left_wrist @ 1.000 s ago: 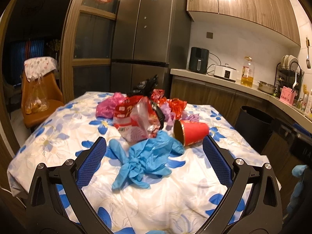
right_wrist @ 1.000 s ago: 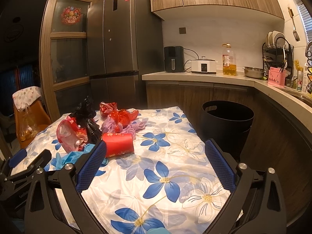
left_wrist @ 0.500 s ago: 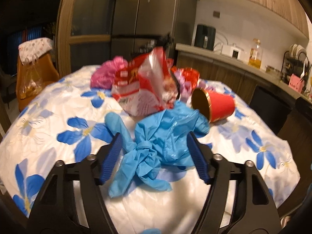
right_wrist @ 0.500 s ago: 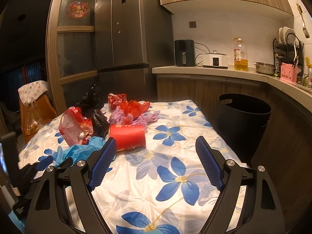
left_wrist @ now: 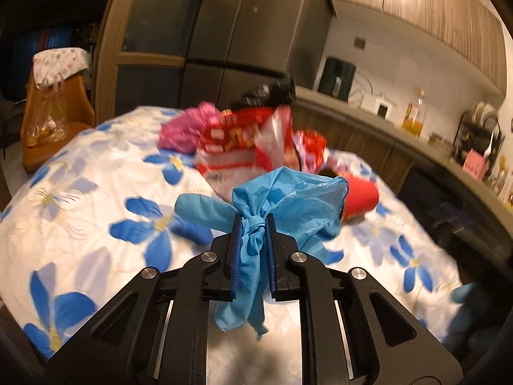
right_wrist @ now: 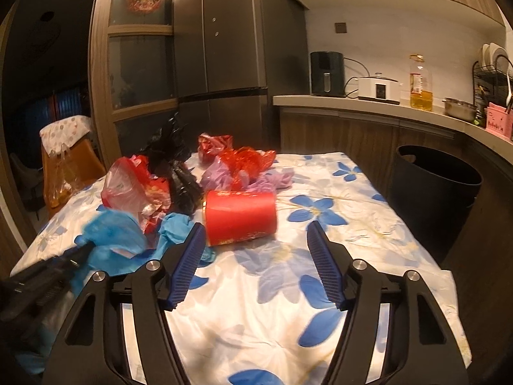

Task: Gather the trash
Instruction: 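Grasp the blue rubber gloves with the left tool and lift them, then grasp the red paper cup with the right tool while the left tool holds the gloves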

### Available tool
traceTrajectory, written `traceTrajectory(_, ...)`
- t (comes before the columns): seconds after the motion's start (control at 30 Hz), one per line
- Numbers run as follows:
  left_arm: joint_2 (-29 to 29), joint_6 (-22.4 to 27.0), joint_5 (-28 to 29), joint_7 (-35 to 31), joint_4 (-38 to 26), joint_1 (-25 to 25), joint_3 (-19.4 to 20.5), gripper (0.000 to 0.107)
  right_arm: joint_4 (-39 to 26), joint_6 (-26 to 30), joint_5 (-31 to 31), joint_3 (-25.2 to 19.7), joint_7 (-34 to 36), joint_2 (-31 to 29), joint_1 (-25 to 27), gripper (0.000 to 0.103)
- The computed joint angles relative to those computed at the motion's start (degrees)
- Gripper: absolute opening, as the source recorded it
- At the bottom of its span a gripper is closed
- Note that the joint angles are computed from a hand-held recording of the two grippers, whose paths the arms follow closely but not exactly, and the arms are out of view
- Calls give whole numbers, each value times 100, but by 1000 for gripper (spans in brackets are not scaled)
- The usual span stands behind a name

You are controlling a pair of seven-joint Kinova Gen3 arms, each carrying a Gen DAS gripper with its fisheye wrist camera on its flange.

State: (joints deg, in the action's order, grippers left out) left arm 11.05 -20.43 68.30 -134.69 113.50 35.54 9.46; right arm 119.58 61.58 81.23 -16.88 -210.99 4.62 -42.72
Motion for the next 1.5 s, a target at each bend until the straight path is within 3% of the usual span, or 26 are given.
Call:
traceTrajectory(0.2,-324,-283,-580,716,259,-74,108,13,-290,-147,323,181,-16,439,63,63)
traceTrajectory(0.67,-356,-362,-572,689,203,-182,181,13,-1165,-208,-20,665,737,1227,25,57)
traceTrajectory(0.73,-358,-338,-593,720,201,-186,176,13,-1295,-234,-205,742,907,1304,46,54)
traceTrajectory(0.87,-343,-273,-695,806,184,-202,147,13,-1400,-367,-545,886,1042,1320,92,35)
traceTrajectory(1.1,-327,-212,-862,902,164,-171,116,13,-1103,-291,-554,952,761,1091,127,9)
traceTrajectory(1.2,-326,-208,-858,853,140,-133,107,13,-939,-235,-492,911,617,965,170,4)
traceTrajectory(1.5,-298,-407,-595,455,-2,104,223,13,-332,142,-274,554,227,390,243,3)
